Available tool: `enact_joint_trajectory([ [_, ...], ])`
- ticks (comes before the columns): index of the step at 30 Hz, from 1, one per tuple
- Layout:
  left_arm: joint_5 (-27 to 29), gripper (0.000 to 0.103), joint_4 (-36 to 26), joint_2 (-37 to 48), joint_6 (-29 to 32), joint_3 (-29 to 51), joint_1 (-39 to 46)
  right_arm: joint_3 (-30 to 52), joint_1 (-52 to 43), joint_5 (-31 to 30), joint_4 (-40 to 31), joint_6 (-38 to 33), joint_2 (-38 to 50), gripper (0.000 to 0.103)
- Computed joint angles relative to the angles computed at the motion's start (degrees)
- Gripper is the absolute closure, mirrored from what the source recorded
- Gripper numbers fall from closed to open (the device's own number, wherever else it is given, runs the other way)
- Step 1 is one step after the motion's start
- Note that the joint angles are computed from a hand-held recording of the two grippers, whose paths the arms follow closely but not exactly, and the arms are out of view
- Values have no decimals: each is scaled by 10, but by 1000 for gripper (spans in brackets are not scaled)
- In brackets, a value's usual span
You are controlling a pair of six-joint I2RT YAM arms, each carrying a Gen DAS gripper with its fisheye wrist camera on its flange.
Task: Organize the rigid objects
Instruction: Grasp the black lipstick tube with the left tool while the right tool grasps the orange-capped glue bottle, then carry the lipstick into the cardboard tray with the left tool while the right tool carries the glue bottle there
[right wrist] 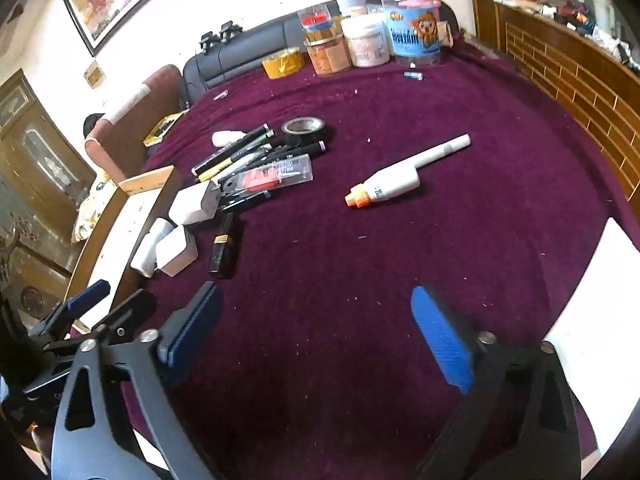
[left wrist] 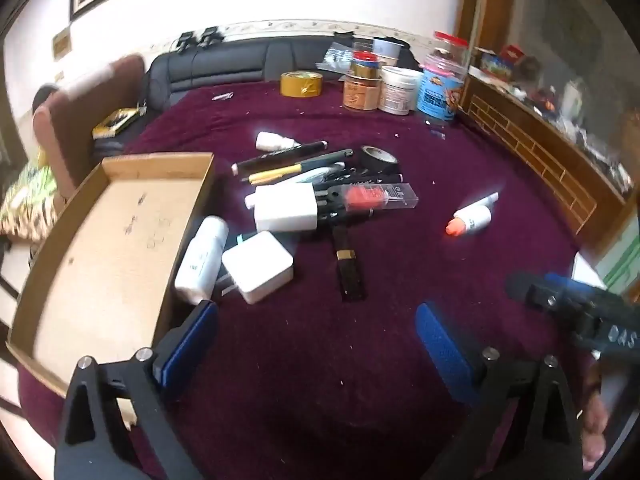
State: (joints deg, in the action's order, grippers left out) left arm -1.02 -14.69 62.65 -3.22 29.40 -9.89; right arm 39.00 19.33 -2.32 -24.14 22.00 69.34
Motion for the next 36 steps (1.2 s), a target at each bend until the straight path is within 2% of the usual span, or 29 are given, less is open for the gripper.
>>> enact_joint_trajectory([
  [3,25,6,9,29,25,14,19,18,-23,-16,14,-7,37,17],
  [5,52,7,2,62,31,36,33,38,-45,-32,23,-5,72,17],
  [7,66,13,4,88,37,53,40,61,-68,-49,29,-1,111,26],
  [9,72,19,1,123,35,76,45,88,-87,-52,35,5,154,27],
  [14,93,20,-14,193,30,115,63,145,-118,-58,41,32,248,27],
  [17,102,22,-15,204,32,121,66,167,-125,-76,47,46,287,30],
  [22,108,51,-34,227,28,148,61,211,-102,-15,38,60,323,34],
  [24,111,51,-40,236,30,159,55,220,-98,8,43,66,334,41],
  [26,101,51,-34,241,31,164,41,221,-99,26,50,63,338,52],
  [27,99,51,-32,245,32,167,36,221,-97,36,53,63,339,62],
  [30,81,54,-22,274,34,180,15,200,-111,21,64,56,324,72],
  [35,64,82,-19,340,32,204,-1,132,-120,-37,79,28,268,74],
  [36,54,87,-3,331,31,190,-4,115,-117,-44,86,25,254,74],
])
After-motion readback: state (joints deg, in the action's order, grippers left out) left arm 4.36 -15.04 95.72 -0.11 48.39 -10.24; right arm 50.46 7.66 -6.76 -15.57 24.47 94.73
